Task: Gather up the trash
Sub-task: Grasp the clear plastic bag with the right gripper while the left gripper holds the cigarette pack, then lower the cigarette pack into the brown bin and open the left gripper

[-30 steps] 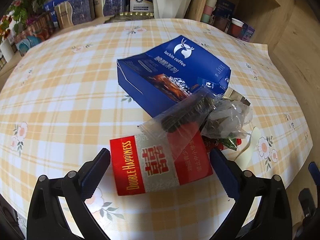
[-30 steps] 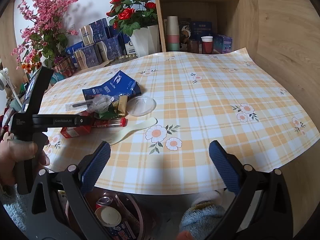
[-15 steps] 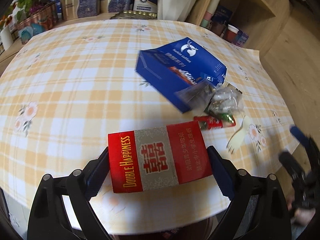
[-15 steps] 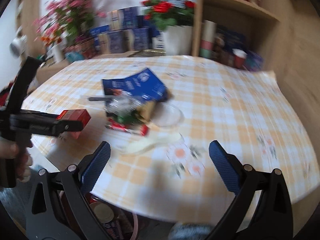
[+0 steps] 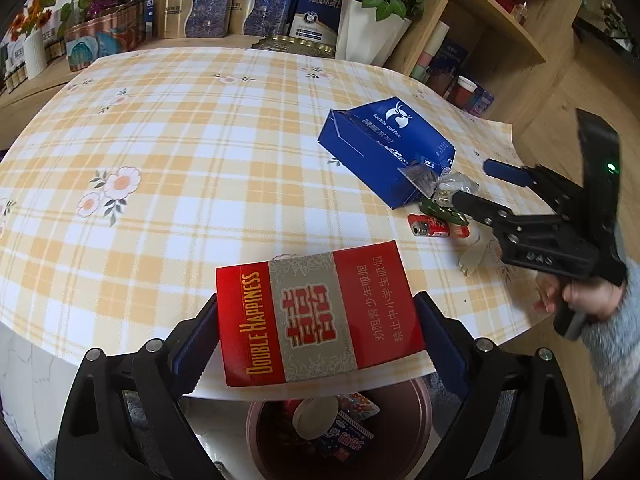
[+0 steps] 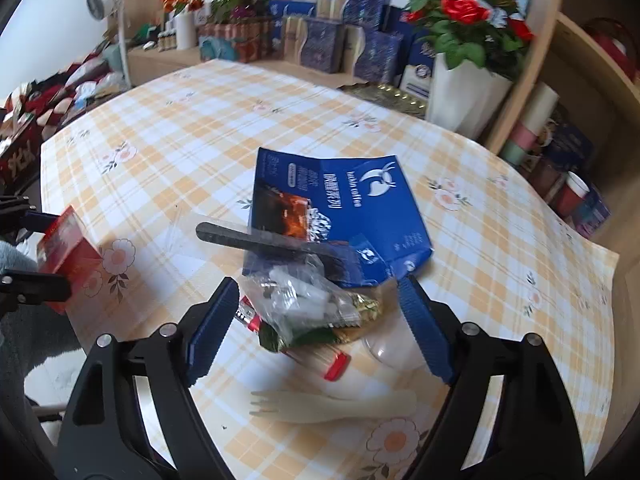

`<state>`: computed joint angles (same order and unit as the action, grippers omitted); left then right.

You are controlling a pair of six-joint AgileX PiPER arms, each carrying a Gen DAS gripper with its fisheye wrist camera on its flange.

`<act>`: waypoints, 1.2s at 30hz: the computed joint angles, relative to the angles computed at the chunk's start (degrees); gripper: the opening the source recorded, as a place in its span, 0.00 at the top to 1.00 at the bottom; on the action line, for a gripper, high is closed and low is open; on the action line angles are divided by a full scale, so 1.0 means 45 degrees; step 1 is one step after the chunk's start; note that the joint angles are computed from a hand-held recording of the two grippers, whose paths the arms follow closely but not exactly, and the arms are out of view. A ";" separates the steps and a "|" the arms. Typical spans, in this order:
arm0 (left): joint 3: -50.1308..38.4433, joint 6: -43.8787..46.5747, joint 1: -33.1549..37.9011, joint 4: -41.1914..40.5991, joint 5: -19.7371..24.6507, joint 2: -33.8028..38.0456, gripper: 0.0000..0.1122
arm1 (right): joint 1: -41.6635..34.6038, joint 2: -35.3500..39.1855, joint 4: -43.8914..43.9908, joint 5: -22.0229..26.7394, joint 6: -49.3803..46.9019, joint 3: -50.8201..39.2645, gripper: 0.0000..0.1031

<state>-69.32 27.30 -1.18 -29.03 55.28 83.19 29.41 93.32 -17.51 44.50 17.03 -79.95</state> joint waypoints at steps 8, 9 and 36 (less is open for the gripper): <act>0.0586 0.0745 0.0758 -0.0736 0.0258 -0.0443 0.20 | 0.0025 0.1096 0.0672 0.1151 -0.1243 -0.1121 0.35; 0.0632 0.0788 0.0792 -0.0787 0.0263 -0.0468 0.20 | 0.0080 0.1205 0.0584 0.1322 -0.1222 -0.1244 0.45; 0.3623 0.4925 0.1901 -0.1486 0.1879 -0.2819 0.20 | 0.6812 -0.5090 -0.5666 0.1277 1.1846 0.4444 0.51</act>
